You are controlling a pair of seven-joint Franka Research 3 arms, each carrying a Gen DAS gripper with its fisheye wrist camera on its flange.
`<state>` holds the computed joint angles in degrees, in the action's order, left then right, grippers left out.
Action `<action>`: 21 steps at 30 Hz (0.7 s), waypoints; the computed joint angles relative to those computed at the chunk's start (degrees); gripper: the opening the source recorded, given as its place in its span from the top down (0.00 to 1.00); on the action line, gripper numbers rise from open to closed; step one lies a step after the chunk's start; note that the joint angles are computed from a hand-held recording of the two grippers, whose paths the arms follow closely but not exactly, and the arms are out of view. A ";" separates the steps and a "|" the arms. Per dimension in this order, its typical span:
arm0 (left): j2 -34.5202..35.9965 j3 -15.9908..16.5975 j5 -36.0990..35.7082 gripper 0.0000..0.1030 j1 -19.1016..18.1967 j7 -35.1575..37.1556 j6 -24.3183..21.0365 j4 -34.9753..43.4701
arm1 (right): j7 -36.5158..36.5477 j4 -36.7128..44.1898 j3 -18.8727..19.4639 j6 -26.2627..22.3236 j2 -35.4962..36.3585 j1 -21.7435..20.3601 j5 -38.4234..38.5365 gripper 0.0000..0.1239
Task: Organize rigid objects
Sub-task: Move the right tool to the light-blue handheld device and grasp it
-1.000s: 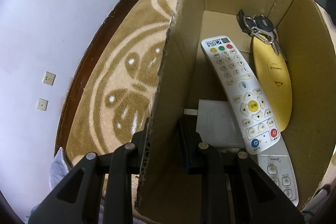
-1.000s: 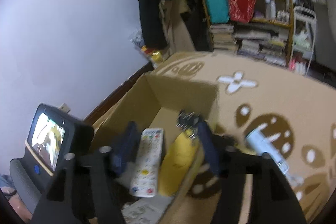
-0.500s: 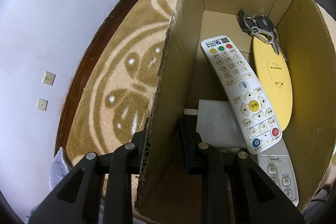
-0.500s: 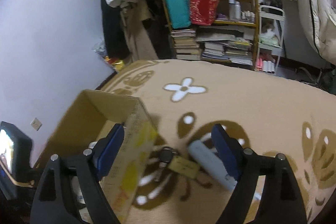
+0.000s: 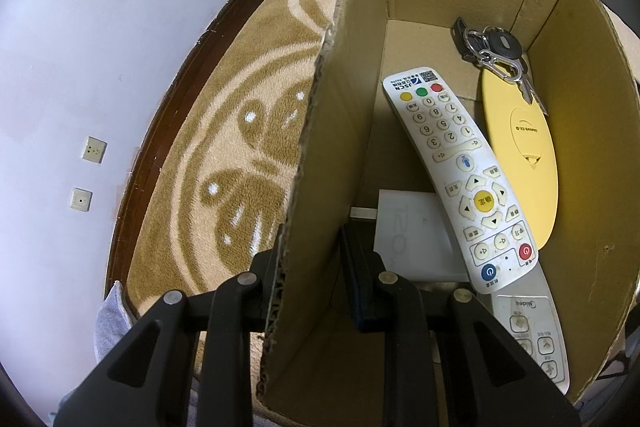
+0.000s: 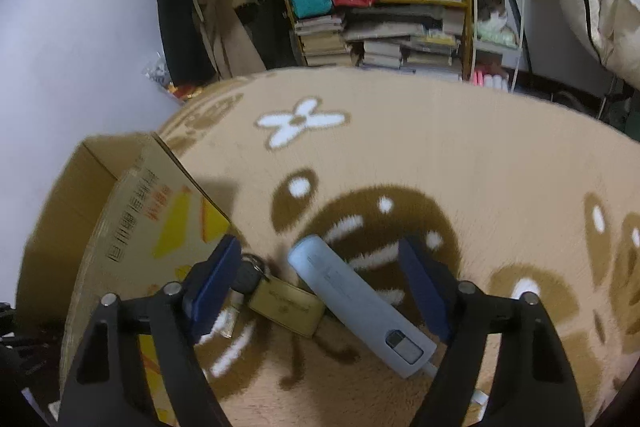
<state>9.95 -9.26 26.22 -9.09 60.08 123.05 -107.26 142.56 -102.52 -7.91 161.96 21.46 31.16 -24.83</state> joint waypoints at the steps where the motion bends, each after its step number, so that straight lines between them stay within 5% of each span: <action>1: 0.09 0.01 0.13 0.78 -0.04 0.00 -0.05 0.07 | -0.69 0.31 0.56 -0.86 0.43 -0.53 1.03 0.37; 21: 0.23 0.08 0.38 0.77 -0.10 0.05 -0.15 0.09 | -8.37 2.32 1.91 -5.99 2.96 -1.39 5.64 0.49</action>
<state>10.18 -9.18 26.60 -9.18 60.13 122.90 -107.17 134.19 -100.20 -6.00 155.97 24.42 29.77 -19.19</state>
